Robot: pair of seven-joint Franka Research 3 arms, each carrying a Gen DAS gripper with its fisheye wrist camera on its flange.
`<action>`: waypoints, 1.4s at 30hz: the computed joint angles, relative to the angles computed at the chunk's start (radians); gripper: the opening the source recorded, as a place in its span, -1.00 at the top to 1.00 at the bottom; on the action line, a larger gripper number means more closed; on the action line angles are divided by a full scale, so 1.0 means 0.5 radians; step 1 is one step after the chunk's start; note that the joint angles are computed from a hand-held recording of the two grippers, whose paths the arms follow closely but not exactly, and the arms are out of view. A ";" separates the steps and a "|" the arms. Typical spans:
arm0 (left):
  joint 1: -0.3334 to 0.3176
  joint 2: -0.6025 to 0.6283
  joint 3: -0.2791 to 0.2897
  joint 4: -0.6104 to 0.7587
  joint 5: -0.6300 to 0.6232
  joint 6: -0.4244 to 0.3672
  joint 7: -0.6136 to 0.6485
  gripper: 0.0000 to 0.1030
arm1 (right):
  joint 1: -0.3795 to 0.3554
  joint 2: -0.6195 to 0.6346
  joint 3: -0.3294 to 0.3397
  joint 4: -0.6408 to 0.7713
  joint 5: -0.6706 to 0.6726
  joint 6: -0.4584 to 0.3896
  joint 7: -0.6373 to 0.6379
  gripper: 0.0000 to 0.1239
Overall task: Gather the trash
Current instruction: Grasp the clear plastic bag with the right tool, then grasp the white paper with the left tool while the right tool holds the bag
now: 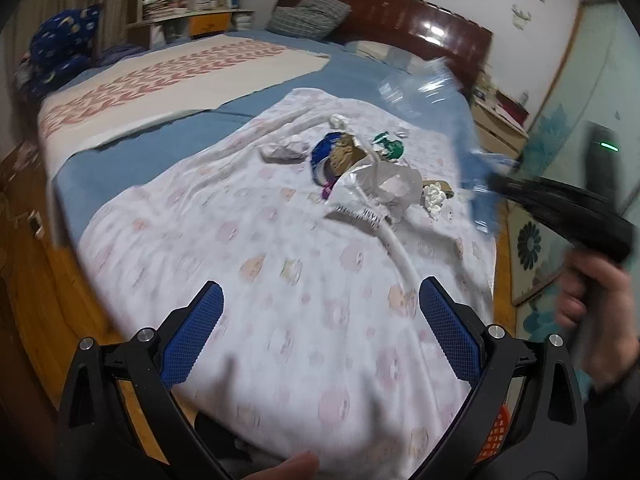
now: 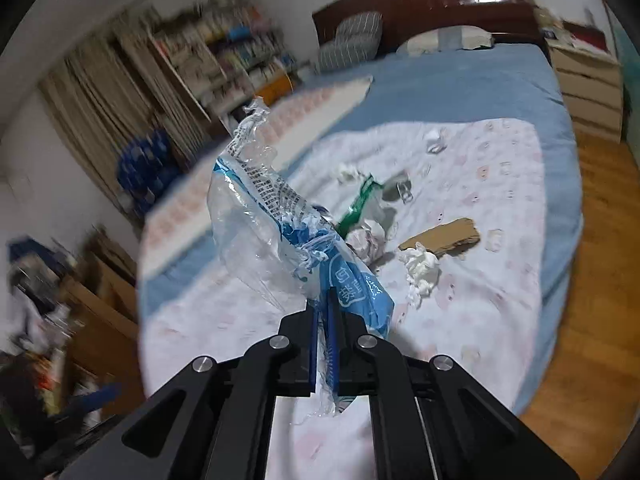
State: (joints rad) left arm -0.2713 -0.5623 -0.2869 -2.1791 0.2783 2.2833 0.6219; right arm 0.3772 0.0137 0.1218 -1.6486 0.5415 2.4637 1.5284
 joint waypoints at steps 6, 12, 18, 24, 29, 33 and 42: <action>0.015 0.478 0.143 0.255 -0.126 0.269 0.258 -0.89 | -0.022 -0.538 -0.100 -0.563 0.317 0.033 -0.179 0.91; 0.061 0.878 0.153 0.472 -0.214 0.415 0.415 -0.87 | -0.045 -0.824 -0.109 -0.943 0.194 -0.034 -0.108 0.91; 0.084 0.909 0.158 0.491 -0.324 0.393 0.537 0.75 | -0.016 -0.899 -0.124 -1.109 0.235 0.001 -0.042 0.91; 0.120 0.662 0.186 0.271 -0.377 0.556 0.440 0.99 | 0.034 -0.857 -0.125 -1.084 0.290 0.040 -0.048 0.91; 0.139 0.566 0.179 0.168 -0.351 0.622 0.342 0.99 | 0.052 -0.865 -0.124 -1.043 0.294 0.024 -0.051 0.91; 0.110 0.734 0.200 0.281 -0.395 0.550 0.436 0.82 | 0.045 -0.924 -0.108 -1.076 0.248 0.002 -0.030 0.91; 0.107 1.015 0.175 0.506 -0.419 0.589 0.623 0.04 | 0.006 -0.983 -0.108 -1.181 0.176 -0.053 0.065 0.91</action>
State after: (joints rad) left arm -0.2177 -0.0550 -0.1995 -1.9259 0.0687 2.5776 0.9336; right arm 0.3800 -0.4778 0.0676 -2.2390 0.6295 2.4372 1.5611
